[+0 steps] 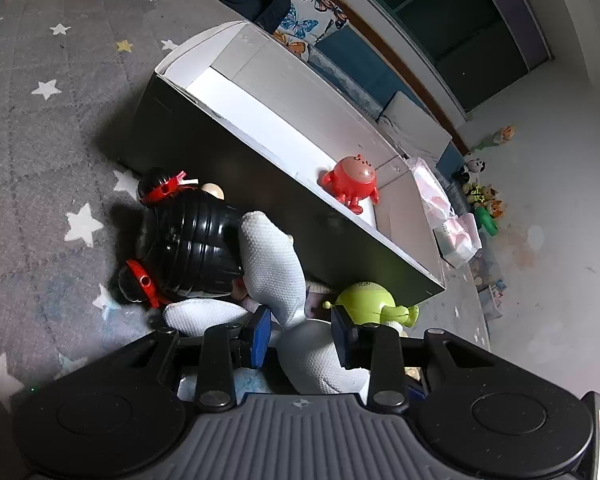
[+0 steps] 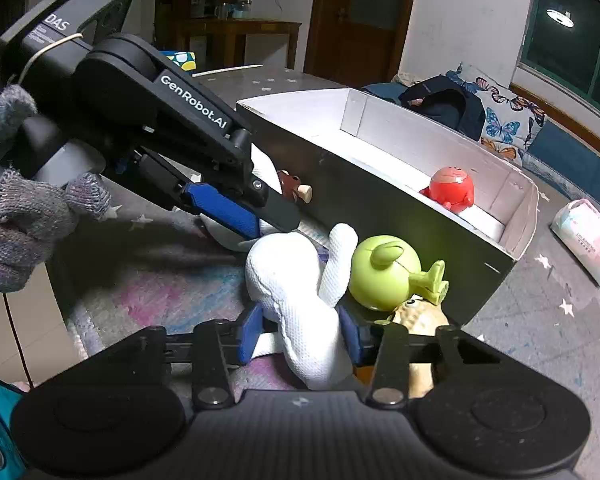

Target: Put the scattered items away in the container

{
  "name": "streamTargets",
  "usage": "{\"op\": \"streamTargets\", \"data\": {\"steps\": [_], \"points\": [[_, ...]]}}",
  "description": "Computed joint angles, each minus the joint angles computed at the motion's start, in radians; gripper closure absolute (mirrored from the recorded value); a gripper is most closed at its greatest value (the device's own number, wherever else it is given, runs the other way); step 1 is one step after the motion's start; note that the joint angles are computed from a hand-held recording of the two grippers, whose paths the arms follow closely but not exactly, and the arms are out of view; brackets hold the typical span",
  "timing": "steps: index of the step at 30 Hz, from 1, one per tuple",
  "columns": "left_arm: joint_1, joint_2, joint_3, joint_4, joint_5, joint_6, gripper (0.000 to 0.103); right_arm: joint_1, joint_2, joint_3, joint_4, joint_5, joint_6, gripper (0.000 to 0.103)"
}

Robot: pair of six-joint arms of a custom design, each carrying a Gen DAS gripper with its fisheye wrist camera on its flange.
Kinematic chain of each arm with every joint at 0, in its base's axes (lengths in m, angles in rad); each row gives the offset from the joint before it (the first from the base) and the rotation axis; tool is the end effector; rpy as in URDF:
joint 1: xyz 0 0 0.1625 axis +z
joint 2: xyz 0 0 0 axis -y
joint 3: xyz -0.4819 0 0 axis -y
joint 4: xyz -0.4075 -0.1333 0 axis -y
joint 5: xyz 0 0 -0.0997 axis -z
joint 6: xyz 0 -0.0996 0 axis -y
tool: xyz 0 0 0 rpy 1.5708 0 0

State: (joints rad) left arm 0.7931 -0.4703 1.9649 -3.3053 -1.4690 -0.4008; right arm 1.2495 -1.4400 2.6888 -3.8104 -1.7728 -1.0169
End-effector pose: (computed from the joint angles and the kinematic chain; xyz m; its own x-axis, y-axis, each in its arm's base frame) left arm -0.3055 -0.5146 -0.0980 -0.9342 0.3568 0.0018 0.3444 0.9029 -0.2573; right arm 0.0039 -0.3471 0.2837 -0.6082 -0.1957 0.7692 -0.6544 0.6721 -0.3465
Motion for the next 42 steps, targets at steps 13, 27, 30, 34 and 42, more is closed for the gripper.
{"op": "streamTargets", "data": {"steps": [13,27,30,34,42], "points": [[-0.004,-0.034,0.041,-0.089,-0.059,0.052,0.094,0.018,-0.072,0.039,-0.017,0.036,-0.014,0.076],[-0.035,0.010,-0.187,-0.128,-0.090,0.159,0.094,0.150,-0.077,-0.209,0.062,-0.017,-0.126,0.076],[-0.024,0.044,-0.261,-0.107,-0.088,0.175,0.094,0.162,-0.047,-0.288,0.105,-0.040,-0.154,0.076],[-0.003,0.095,-0.347,-0.038,-0.065,0.153,0.094,0.152,0.000,-0.363,0.167,-0.059,-0.163,0.076],[0.041,0.168,-0.446,0.113,-0.016,0.125,0.094,0.087,0.084,-0.450,0.296,-0.084,-0.135,0.076]]}}
